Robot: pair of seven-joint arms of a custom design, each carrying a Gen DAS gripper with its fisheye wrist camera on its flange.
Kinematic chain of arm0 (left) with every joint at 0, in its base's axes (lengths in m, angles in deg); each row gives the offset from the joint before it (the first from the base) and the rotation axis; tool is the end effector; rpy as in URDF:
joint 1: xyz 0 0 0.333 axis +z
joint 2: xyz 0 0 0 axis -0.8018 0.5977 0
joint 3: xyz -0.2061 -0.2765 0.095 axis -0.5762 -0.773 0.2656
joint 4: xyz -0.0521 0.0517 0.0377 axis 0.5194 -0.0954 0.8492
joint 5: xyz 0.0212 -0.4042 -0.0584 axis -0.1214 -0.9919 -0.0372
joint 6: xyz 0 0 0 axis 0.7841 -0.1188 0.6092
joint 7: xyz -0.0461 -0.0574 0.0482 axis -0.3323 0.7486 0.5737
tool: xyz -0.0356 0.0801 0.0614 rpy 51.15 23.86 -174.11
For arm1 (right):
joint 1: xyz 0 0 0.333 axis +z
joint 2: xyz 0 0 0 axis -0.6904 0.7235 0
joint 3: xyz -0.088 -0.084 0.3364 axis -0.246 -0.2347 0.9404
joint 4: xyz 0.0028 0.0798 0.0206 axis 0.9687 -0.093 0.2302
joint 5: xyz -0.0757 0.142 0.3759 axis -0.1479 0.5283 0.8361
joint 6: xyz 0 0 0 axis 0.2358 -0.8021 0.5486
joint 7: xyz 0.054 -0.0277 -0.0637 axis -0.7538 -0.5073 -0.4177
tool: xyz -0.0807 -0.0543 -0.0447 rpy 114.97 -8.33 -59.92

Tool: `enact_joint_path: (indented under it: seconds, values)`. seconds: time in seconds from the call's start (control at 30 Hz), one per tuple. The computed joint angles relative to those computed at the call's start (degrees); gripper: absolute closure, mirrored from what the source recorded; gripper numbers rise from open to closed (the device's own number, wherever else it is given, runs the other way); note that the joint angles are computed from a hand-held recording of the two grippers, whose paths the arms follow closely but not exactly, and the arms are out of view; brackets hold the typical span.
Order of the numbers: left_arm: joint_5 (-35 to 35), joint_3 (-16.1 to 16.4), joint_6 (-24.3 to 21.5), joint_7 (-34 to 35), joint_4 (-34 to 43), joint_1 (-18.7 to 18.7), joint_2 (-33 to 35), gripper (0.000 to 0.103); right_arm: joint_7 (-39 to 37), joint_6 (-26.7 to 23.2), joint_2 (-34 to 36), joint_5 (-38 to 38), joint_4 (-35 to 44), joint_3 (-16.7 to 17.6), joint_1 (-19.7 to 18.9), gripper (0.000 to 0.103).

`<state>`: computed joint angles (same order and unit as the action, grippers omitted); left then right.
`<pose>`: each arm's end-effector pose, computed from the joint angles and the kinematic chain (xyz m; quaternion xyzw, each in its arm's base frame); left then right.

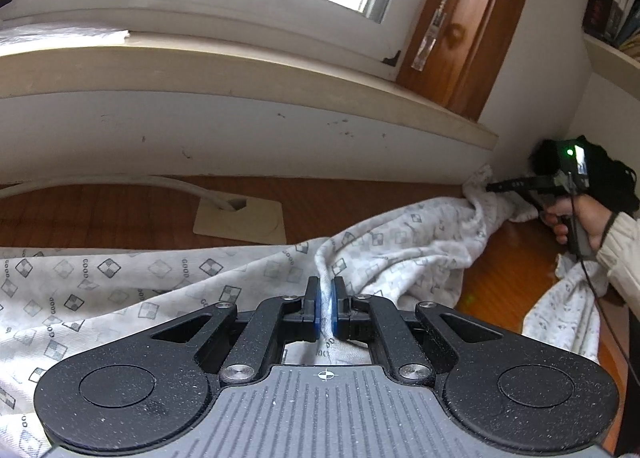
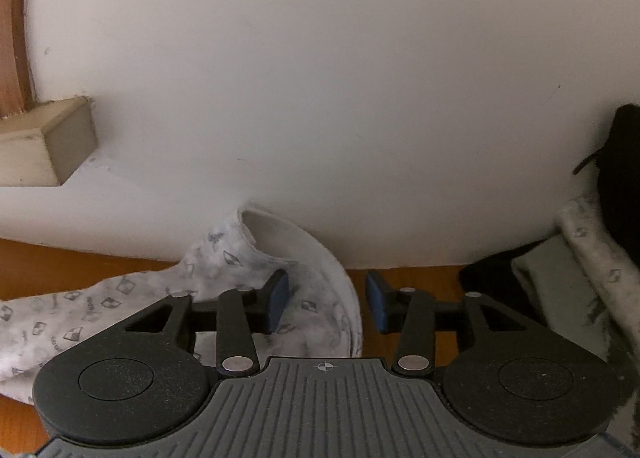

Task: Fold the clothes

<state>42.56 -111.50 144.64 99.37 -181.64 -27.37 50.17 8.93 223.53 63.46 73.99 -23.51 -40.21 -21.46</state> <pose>0.4027 -0.2546 0.4881 -0.6603 0.5770 -0.4231 0.2280 0.7780 0.3316 0.4570 -0.7966 0.4202 -0.2407 0.3620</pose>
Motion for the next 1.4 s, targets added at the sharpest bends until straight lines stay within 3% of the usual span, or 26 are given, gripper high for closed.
enact_joint_path:
  seconds: [0.03,0.13,0.2,0.33,0.4,0.5,0.6,0.67,0.77,0.87,0.93,1.0,1.1,1.13,1.17,1.2,1.4]
  values:
    - [0.0,-0.3,0.0,0.0,0.0,0.3,-0.2,0.098,-1.8,-0.6,0.0,0.8,0.0,2.0,-1.3,0.098]
    - [-0.4,-2.0,1.4,-0.6,-0.6,2.3,-2.0,0.098,-6.3,2.6,-1.4,2.0,-2.8,4.3,-2.8,0.099]
    - [-1.7,-4.5,2.6,-1.4,-1.5,5.2,-5.1,0.098,-9.6,12.8,-3.6,5.6,-7.7,8.9,-5.8,0.100]
    - [-3.0,-5.8,3.7,-1.4,-2.4,6.7,-7.8,0.098,-13.6,29.5,-5.8,6.4,-15.0,24.5,-17.2,0.100]
    - [-3.3,-5.3,3.6,-1.1,-2.5,6.0,-7.6,0.098,-11.1,32.7,-7.4,0.5,-20.5,32.6,-25.4,0.100]
    - [-2.7,-3.6,3.2,0.4,-2.2,3.8,-5.9,0.098,-10.7,32.7,-11.9,-2.9,-29.1,35.3,-31.4,0.099]
    - [-2.2,-2.0,3.1,2.2,-1.9,1.8,-4.1,0.098,-8.8,26.8,-16.5,-5.1,-35.3,34.8,-35.0,0.097]
    - [-2.3,-2.0,2.9,3.2,-1.8,1.4,-3.6,0.098,-7.6,27.3,-19.3,-4.0,-38.0,30.7,-32.6,0.091]
    - [-2.4,-2.4,2.1,4.0,-1.4,1.5,-3.2,0.098,-4.2,28.2,-21.1,-3.9,-39.8,30.2,-32.8,0.080]
    - [-1.9,-1.6,0.9,4.3,-1.0,0.5,-2.1,0.098,-2.0,23.5,-21.2,-2.6,-36.7,28.1,-29.8,0.059]
    - [-1.6,-0.1,0.4,4.3,-0.8,-1.0,-0.7,0.098,-1.2,17.6,-19.9,-1.3,-31.6,21.2,-22.6,0.051]
    - [-1.2,1.6,0.0,4.4,-0.7,-2.6,0.7,0.098,1.0,11.6,-17.8,-1.5,-26.0,15.0,-16.3,0.050]
    - [-0.5,3.0,-0.8,4.2,-0.3,-4.0,1.7,0.098,7.1,2.0,-13.1,-6.1,-17.0,2.4,-5.1,0.046]
    - [-0.3,3.1,-1.0,4.0,-0.3,-4.1,1.8,0.097,8.2,-1.7,-11.5,-6.8,-14.2,0.0,-3.3,0.046]
    - [0.0,2.9,-1.1,3.8,-0.2,-3.8,1.6,0.097,8.5,-4.3,-10.4,-6.5,-12.3,-0.9,-2.6,0.046]
    - [0.3,2.5,-0.9,3.4,-0.3,-3.3,1.2,0.095,7.6,-3.8,-10.2,-4.6,-12.3,0.1,-3.6,0.043]
    - [1.6,1.2,0.1,4.1,0.6,-1.7,0.3,0.061,3.0,-4.1,-12.0,0.2,-14.7,1.8,-5.3,0.044]
